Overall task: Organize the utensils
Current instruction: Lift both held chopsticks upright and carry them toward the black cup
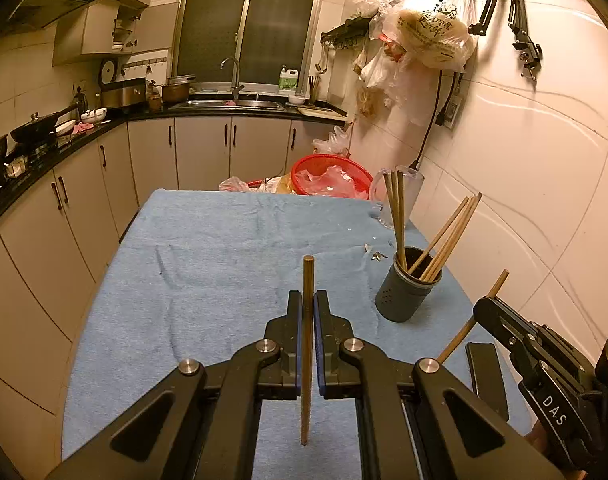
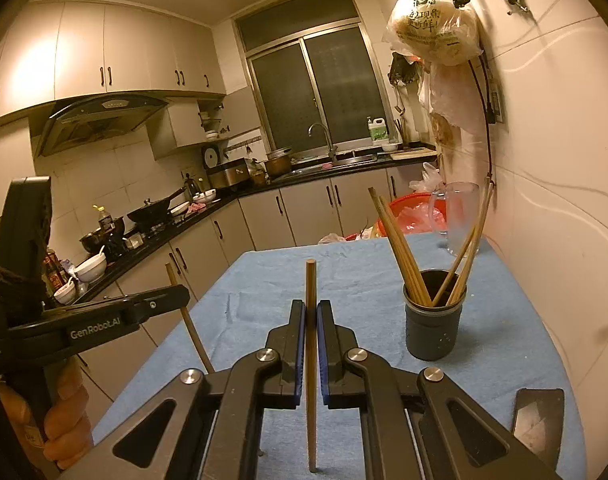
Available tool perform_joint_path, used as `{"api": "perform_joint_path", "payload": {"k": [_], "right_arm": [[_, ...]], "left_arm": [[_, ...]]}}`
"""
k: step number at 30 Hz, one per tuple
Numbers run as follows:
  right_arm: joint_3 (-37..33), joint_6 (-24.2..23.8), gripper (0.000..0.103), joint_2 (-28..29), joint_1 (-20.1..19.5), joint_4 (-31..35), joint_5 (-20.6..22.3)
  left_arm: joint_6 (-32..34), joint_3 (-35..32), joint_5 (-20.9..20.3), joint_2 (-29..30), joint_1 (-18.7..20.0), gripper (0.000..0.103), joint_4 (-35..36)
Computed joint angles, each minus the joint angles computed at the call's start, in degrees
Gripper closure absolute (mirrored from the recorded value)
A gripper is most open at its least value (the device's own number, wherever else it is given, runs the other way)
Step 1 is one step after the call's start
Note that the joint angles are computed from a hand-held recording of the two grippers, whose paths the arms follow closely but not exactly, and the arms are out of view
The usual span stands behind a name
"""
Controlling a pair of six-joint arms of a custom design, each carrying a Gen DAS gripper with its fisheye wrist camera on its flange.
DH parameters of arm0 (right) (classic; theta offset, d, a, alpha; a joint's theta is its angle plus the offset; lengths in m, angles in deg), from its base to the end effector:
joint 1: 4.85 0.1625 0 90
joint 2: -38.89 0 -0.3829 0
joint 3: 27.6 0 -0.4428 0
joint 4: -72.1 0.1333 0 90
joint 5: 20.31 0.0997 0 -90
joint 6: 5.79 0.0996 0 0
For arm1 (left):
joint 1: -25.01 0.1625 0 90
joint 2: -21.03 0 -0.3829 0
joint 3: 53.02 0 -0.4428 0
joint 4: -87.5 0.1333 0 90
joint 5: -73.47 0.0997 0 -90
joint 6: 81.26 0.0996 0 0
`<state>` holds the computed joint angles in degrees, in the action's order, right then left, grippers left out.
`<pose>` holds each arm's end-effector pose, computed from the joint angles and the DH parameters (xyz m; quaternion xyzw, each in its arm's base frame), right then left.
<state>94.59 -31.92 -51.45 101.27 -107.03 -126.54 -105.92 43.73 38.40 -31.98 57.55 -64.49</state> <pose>0.2424 -0.4589 0.3439 0.2500 -0.8349 0.4619 0.1648 -0.4433 -0.5377 0.1391 0.1772 0.8611 -0.4052 0.2509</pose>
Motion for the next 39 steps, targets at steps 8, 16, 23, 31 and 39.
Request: {"api": "perform_joint_path", "payload": {"k": [8, 16, 23, 31, 39], "right_arm": [[0.1, 0.1, 0.097, -0.3, 0.2, 0.0, 0.2], [0.0, 0.2, 0.097, -0.4, 0.2, -0.3, 0.2], [-0.2, 0.2, 0.097, -0.8, 0.0, -0.1, 0.5], [-1.2, 1.0, 0.097, -2.3, -0.9, -0.1, 1.0], [-3.0, 2.2, 0.097, -4.1, -1.6, 0.2, 1.4]], "left_arm": [[-0.2, 0.1, -0.1, -0.3, -0.1, 0.098, 0.1], [-0.1, 0.0, 0.0, -0.5, -0.4, 0.098, 0.5], [0.0, -0.6, -0.1, -0.4, -0.5, 0.098, 1.5], [0.8, -2.1, -1.0, -0.1, -0.6, 0.098, 2.4], [2.4, -6.1, -3.5, 2.0, -0.6, 0.098, 3.5]]}}
